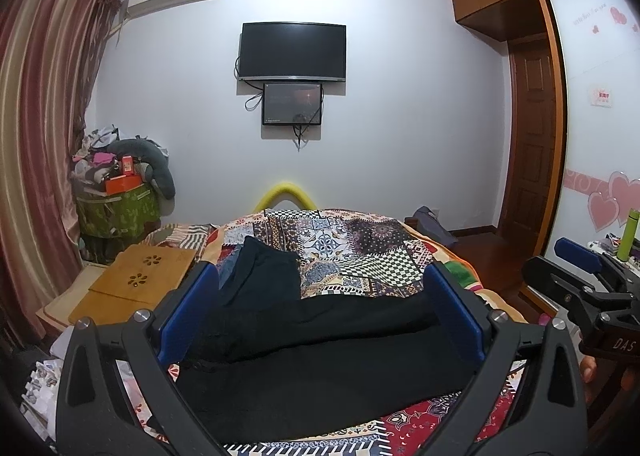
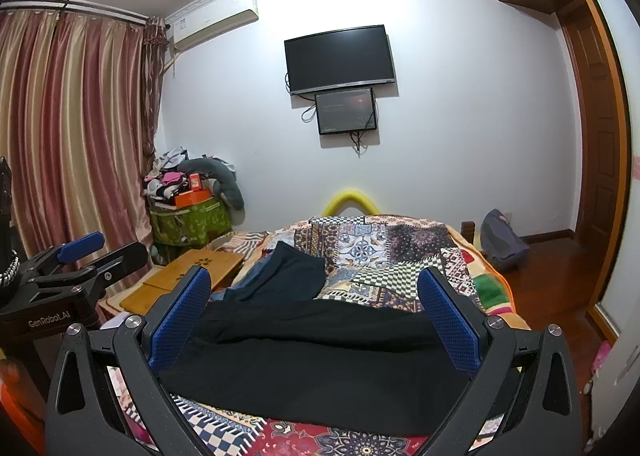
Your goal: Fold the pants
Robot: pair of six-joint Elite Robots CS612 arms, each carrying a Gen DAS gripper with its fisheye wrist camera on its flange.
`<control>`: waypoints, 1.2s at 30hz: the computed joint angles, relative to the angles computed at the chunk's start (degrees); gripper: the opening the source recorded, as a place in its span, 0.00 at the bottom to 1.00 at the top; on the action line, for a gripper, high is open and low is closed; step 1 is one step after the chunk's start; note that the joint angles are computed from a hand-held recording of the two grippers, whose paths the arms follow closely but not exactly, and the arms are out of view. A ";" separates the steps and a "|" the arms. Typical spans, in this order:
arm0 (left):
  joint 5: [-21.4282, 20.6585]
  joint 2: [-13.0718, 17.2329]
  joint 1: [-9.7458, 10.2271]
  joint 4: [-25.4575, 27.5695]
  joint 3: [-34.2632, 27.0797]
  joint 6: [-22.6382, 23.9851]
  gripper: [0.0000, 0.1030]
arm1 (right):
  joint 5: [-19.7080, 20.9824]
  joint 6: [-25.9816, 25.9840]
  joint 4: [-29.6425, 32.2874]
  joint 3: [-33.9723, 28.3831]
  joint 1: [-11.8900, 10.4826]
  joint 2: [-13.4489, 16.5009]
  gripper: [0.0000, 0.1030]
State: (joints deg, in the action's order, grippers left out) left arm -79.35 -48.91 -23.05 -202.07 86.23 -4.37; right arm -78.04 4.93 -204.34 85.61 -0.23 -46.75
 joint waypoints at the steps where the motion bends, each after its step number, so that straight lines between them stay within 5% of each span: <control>1: -0.04 -0.03 0.00 0.07 0.04 -0.15 1.00 | -0.06 -0.03 0.01 -0.05 0.01 0.03 1.00; 36: 0.46 0.44 0.07 1.25 -0.90 -2.11 1.00 | -0.90 -0.17 0.12 -0.11 0.05 0.00 1.00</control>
State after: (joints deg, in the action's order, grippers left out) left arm -78.90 -48.47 -22.98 -200.82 85.32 -6.48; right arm -78.94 4.77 -204.23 85.50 -0.19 -46.75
